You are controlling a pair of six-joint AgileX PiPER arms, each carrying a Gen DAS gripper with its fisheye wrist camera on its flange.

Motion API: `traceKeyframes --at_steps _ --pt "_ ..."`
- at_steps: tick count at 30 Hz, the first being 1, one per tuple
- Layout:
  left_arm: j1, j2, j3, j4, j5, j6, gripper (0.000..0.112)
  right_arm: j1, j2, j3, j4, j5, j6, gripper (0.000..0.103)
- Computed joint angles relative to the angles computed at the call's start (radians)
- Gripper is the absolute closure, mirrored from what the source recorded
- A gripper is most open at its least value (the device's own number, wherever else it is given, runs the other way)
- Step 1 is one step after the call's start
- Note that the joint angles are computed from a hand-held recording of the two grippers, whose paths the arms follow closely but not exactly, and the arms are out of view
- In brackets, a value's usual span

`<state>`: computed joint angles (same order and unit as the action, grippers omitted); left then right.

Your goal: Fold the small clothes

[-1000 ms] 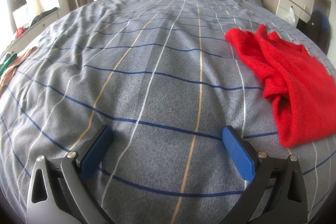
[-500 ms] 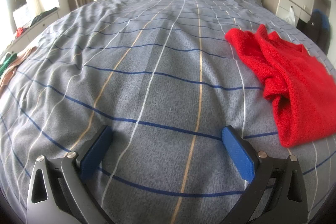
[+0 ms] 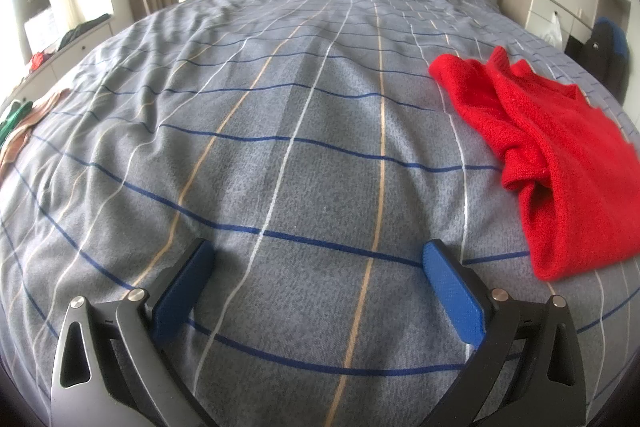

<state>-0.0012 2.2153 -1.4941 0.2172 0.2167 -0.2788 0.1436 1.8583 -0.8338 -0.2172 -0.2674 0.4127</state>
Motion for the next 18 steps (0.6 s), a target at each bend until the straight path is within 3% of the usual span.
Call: traceKeyframes --at_steps 18 --pt "0.002 -0.001 0.002 -0.005 -0.002 0.006 0.010 0.000 -0.001 0.000 0.001 0.002 -0.001 0.008"
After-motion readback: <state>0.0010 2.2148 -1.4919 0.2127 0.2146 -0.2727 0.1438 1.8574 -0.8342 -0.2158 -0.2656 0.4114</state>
